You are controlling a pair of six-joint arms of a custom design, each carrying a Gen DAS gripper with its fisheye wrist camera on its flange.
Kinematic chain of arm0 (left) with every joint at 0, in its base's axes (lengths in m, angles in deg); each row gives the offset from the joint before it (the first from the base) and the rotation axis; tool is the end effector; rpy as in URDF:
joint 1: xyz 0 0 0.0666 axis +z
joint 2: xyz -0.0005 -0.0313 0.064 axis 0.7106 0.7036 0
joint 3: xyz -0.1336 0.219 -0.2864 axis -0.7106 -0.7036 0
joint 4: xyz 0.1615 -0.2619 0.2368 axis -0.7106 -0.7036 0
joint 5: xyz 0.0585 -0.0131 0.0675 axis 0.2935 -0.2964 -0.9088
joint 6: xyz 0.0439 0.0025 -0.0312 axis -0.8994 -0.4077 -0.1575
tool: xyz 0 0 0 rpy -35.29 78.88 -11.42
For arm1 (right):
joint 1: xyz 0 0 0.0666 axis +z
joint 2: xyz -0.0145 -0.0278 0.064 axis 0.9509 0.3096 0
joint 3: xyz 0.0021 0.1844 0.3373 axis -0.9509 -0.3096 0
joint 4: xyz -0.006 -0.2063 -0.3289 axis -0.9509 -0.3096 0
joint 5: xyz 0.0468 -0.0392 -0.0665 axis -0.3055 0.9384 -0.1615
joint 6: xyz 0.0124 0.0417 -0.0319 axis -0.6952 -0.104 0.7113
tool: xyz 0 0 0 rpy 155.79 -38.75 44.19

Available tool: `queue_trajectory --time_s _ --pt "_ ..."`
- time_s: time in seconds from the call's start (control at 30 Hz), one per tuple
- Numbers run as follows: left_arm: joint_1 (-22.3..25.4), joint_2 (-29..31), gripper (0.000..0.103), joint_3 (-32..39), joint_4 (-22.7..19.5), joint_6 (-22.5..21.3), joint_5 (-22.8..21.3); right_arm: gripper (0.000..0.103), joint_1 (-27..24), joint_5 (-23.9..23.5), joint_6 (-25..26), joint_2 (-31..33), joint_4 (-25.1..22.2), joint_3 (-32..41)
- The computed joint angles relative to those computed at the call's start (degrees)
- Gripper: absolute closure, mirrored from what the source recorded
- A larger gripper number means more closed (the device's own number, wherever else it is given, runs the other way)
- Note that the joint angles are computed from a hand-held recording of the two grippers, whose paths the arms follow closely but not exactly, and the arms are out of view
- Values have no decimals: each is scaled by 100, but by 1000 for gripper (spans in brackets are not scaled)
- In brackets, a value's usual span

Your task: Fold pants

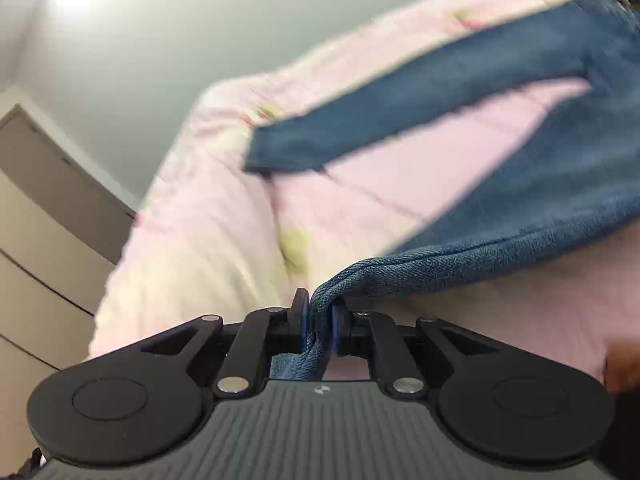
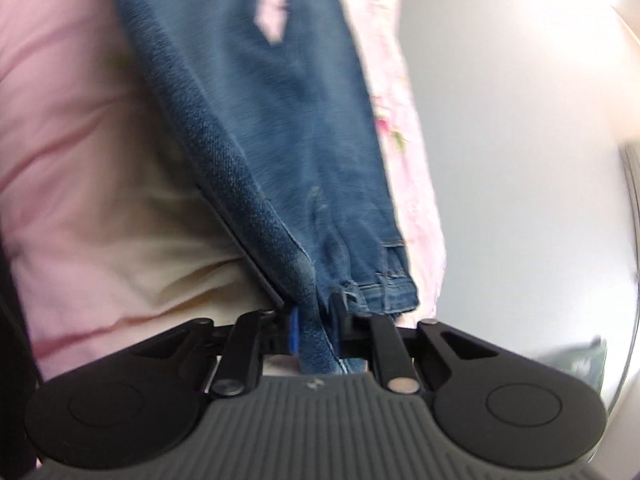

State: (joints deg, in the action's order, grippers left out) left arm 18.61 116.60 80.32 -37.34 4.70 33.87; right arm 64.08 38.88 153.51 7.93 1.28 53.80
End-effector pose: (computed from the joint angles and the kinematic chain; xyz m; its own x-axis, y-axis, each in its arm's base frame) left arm 0.3011 -0.1294 0.4173 -0.6505 0.5174 -0.5560 0.1822 0.8170 0.5471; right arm 0.3550 -0.0466 0.3386 -0.1835 -0.9556 -0.2304 -0.5200 0.2933 -0.8022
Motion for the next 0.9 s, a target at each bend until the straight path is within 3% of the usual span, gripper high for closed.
queue_trajectory --time_s 0.1,0.2,0.33,0.4,0.57,0.7,0.83,0.9 --pt "50 329 91 425 349 107 -276 98 120 196 -611 210 63 332" --pt "153 832 91 1077 350 335 -458 99 282 482 -1169 495 148 729" --pt "302 1568 91 1914 299 291 -803 100 459 858 -1857 1117 -3 1506" --pt "385 1995 91 2396 119 332 -923 100 554 1055 -2057 1509 -95 1933" --pt "494 3103 91 3439 1 -96 -1352 100 665 1416 -2442 2452 -670 3089" --pt "582 4002 91 4333 -222 -182 -1518 100 723 1640 -2469 3205 -1055 3958" --pt "668 4938 91 5226 -533 -472 -1644 100 750 1781 -2642 4067 -1641 5015" --pt "670 5269 91 5484 -493 -666 -1710 100 788 1835 -2708 4540 -1975 5570"
